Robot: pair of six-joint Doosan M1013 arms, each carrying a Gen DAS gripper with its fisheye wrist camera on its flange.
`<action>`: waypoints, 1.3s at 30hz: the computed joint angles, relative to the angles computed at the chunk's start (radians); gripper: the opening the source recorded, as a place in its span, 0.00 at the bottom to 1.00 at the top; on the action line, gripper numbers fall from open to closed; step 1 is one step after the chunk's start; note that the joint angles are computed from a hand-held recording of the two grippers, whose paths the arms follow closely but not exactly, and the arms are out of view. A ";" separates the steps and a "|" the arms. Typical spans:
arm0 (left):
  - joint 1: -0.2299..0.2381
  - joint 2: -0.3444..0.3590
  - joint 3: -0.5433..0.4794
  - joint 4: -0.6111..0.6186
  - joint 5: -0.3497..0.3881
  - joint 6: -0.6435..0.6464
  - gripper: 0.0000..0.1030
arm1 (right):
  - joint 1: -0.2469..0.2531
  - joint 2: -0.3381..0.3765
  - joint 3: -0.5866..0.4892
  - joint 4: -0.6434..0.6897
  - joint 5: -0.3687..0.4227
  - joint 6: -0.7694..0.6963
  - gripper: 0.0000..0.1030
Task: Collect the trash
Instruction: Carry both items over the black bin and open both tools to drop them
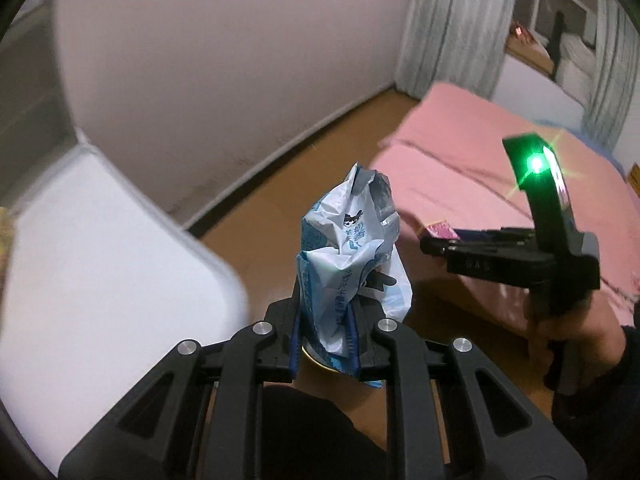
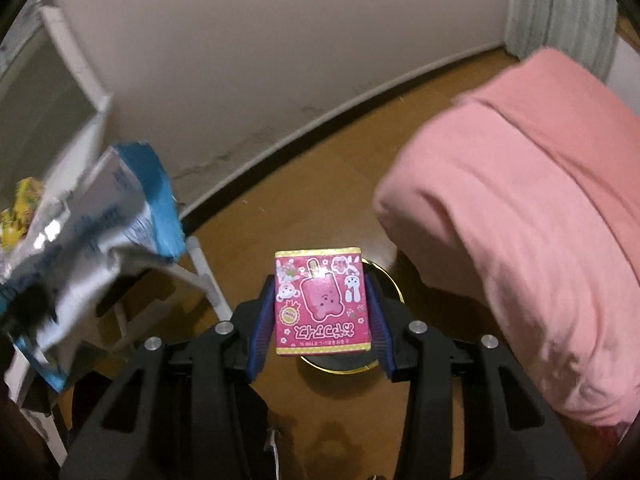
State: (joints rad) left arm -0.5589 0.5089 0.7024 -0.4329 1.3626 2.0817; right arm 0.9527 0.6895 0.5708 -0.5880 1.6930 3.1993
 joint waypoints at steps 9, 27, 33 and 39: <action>-0.076 0.090 -0.030 0.097 0.081 -0.047 0.16 | -0.025 -0.100 0.258 0.152 -0.159 0.112 0.41; -0.108 0.119 -0.010 0.127 0.059 -0.054 0.60 | -0.041 -0.122 0.315 0.179 -0.217 0.150 0.41; -0.103 0.122 -0.018 0.115 0.081 -0.047 0.61 | -0.044 -0.127 0.327 0.181 -0.240 0.147 0.42; -0.100 0.116 -0.011 0.116 0.088 -0.046 0.64 | -0.041 -0.137 0.344 0.150 -0.281 0.174 0.69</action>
State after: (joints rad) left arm -0.6589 0.6247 0.6910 -0.3169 1.4506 2.0358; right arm 0.9114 0.5524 0.9145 -0.4377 1.4125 3.3731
